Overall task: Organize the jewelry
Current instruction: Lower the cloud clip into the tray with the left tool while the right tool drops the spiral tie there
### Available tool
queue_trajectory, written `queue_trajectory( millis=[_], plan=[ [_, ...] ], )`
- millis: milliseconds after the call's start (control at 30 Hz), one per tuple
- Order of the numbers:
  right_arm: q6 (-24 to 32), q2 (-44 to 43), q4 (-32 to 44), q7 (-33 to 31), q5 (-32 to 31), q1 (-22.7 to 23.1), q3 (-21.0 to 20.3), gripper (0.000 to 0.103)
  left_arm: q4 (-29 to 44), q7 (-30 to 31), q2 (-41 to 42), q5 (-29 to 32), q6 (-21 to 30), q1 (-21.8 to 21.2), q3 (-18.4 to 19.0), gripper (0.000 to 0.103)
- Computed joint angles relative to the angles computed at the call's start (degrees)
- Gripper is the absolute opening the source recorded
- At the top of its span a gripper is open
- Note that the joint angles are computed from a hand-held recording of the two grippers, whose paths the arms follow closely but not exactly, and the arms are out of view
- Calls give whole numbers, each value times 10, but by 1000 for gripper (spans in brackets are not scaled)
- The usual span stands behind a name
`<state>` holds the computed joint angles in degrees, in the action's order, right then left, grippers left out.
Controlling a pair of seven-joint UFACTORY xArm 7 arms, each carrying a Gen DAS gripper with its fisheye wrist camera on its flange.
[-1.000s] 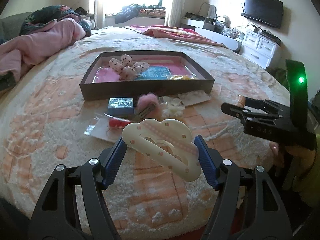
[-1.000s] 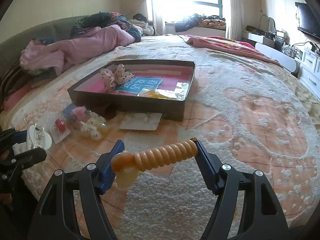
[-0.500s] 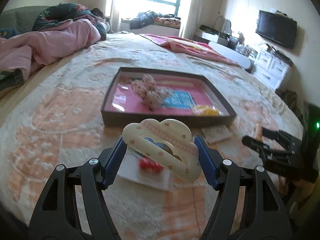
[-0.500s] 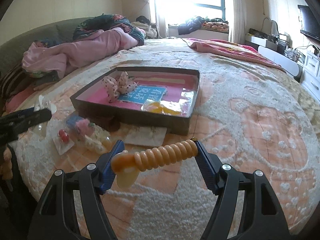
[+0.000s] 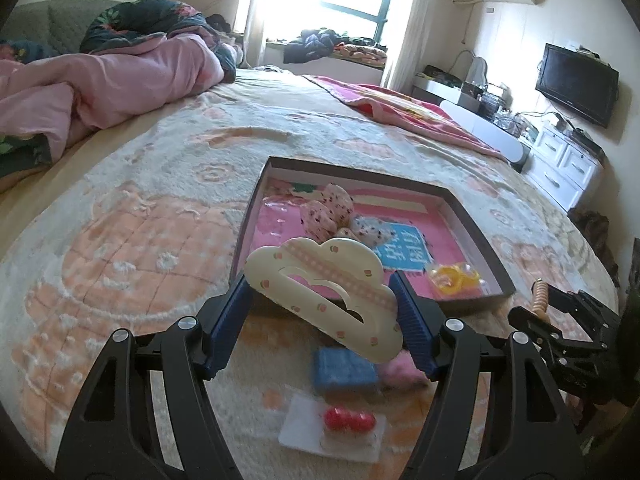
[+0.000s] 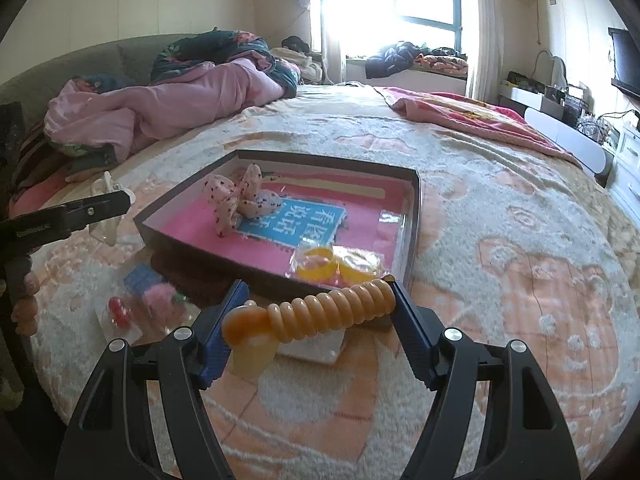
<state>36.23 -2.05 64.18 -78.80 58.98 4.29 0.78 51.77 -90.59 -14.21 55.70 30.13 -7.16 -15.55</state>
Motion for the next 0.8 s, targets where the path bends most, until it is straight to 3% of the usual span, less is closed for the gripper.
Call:
queue_trajectory(
  millis=[400,800],
  plan=[
    [-43,57,61,40,-35,4,26,69,48,41,70,13,-51,5,43,61],
    [-70,132,135,128,-130,-4,61,69,70,84,124,-22,-84,-16,84,61]
  ],
)
